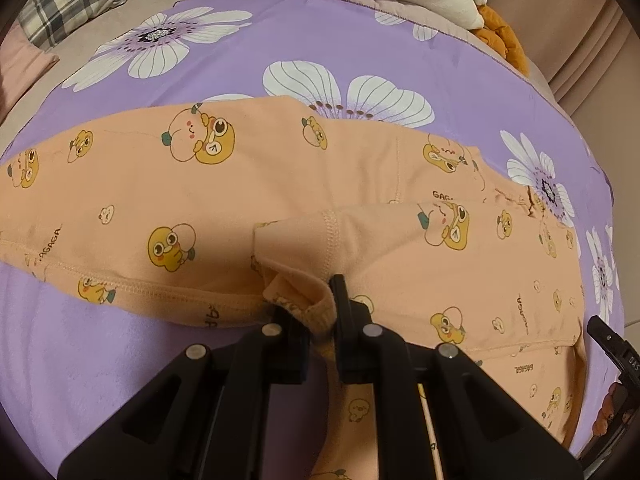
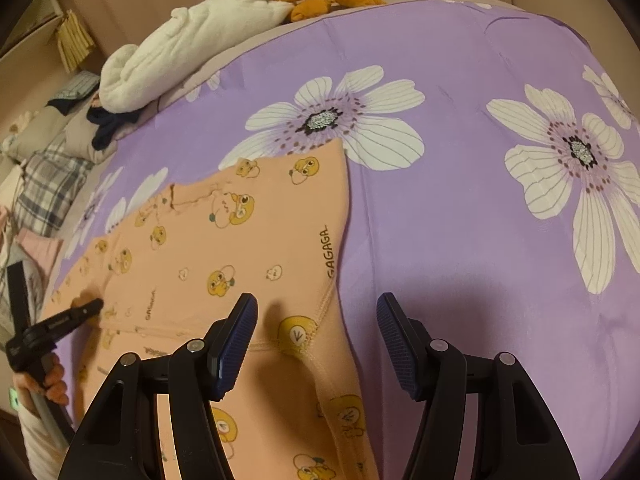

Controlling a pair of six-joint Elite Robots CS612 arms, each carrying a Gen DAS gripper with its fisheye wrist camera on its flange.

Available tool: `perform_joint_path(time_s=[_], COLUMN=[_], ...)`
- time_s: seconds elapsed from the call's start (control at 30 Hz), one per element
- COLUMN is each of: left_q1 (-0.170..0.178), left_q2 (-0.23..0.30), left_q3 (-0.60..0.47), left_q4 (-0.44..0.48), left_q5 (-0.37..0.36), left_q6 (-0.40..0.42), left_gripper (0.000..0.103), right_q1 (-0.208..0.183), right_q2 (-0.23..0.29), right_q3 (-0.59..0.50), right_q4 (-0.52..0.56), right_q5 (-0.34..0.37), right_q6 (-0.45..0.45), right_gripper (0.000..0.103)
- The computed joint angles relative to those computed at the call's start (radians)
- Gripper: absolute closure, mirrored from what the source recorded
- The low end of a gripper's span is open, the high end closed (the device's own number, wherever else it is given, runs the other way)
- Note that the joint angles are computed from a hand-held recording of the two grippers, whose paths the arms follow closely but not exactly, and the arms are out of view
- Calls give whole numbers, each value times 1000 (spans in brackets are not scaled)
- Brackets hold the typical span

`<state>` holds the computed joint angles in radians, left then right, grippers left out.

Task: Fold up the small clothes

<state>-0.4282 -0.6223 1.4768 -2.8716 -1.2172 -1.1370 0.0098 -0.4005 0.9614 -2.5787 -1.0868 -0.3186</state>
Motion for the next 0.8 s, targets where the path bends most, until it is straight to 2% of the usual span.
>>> perform_joint_path(time_s=[0.1,0.2,0.3,0.4,0.47,0.53,0.6,0.67,0.73,0.8], left_q1=[-9,-14,-9,-15,-26,-47,-66,-80,-94,-100], left_q2=[4,3,-7,-31,-49,-79,-111,-134,-156,-168], left_q3=[6,2,0,9,23,56,95,128,171,197], left_q4=[-23,-5,11,42,37,3,-46,-97,-194,-264], left_q5=[34,49,25,28,54,113,157,185,218,218], left_q6=[-37,-33,-24,-45,-26,21,64,72,85,118], left_gripper=[90,90,88,65,32,17,11,0,0,0], right_q1=[5,6,0,-7,-10,-11,-11,-8,-5,-2], right_q2=[0,-14,-42,-89,-117,-146,-169,-185,-197,-207], right_q3=[9,40,81,148,186,229,265,290,307,316], right_q4=[-31,-62,-74,-103,-128,-189,-245,-302,-342,-353], right_q5=[-45,-95,-86,-70,-74,-71,-77,-88,-81,-46], right_q6=[15,48,88,125,154,174,192,223,251,269], right_gripper=[41,41,41,38,27,22,19,13,9,9])
